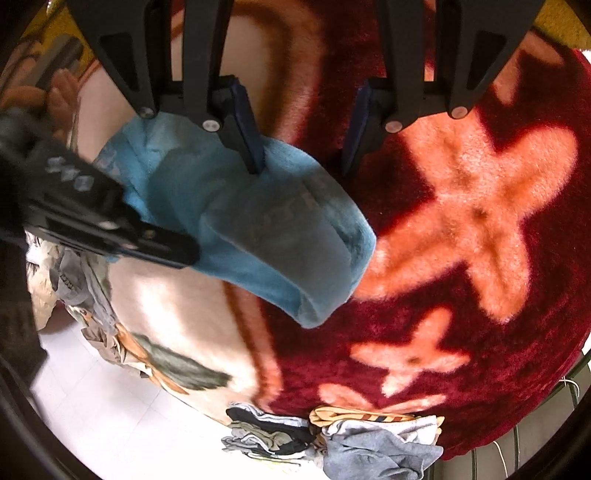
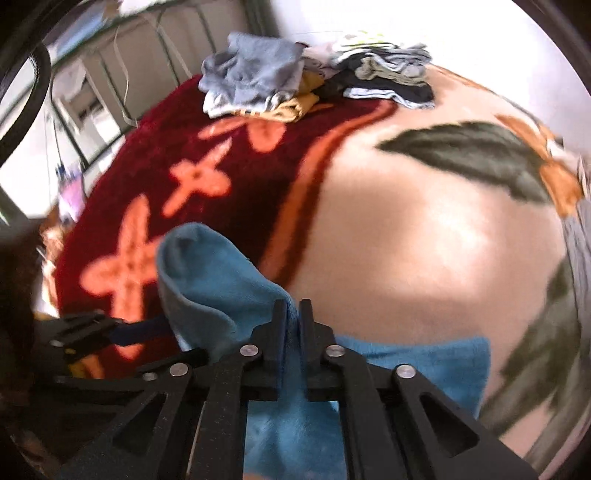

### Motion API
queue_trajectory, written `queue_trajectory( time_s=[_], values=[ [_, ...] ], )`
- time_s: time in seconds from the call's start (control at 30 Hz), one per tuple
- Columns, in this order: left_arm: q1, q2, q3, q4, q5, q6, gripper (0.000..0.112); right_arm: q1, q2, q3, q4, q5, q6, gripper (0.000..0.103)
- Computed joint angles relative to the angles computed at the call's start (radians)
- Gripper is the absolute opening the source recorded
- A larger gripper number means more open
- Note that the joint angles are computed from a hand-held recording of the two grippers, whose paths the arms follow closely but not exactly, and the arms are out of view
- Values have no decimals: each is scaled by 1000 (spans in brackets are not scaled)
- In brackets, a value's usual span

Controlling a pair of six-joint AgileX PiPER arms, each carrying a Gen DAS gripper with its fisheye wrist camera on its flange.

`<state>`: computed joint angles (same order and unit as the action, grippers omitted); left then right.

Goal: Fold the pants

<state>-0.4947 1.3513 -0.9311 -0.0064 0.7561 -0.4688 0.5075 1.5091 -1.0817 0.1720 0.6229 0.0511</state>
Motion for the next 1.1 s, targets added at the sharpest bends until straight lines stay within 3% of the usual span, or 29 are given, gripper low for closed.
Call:
queue_trajectory(
  time_s=[0.17, 0.27, 0.43, 0.63, 0.8, 0.93, 1.1],
  values=[
    [-4, -33, -22, -5, 73, 7, 48, -19, -156, 78, -83, -14, 124, 27],
    [-21, -75, -31, 10, 117, -11, 48, -38, -241, 130, -110, -1, 154, 27],
    [-35, -111, -81, 4, 144, -8, 52, -93, -325, 214, -10, 0, 90, 27],
    [-43, -17, -183, -3, 106, 40, 52, -106, -300, 269, 32, -43, 53, 27],
    [-3, 77, -221, -3, 73, 75, 52, -117, -221, 255, -22, -87, 65, 27],
    [33, 106, -184, 25, 58, 71, 52, -138, -178, 258, -85, -143, 79, 26],
    [75, 79, -120, -26, 8, 134, 51, -173, -185, 269, -49, -166, 16, 24]
  ],
)
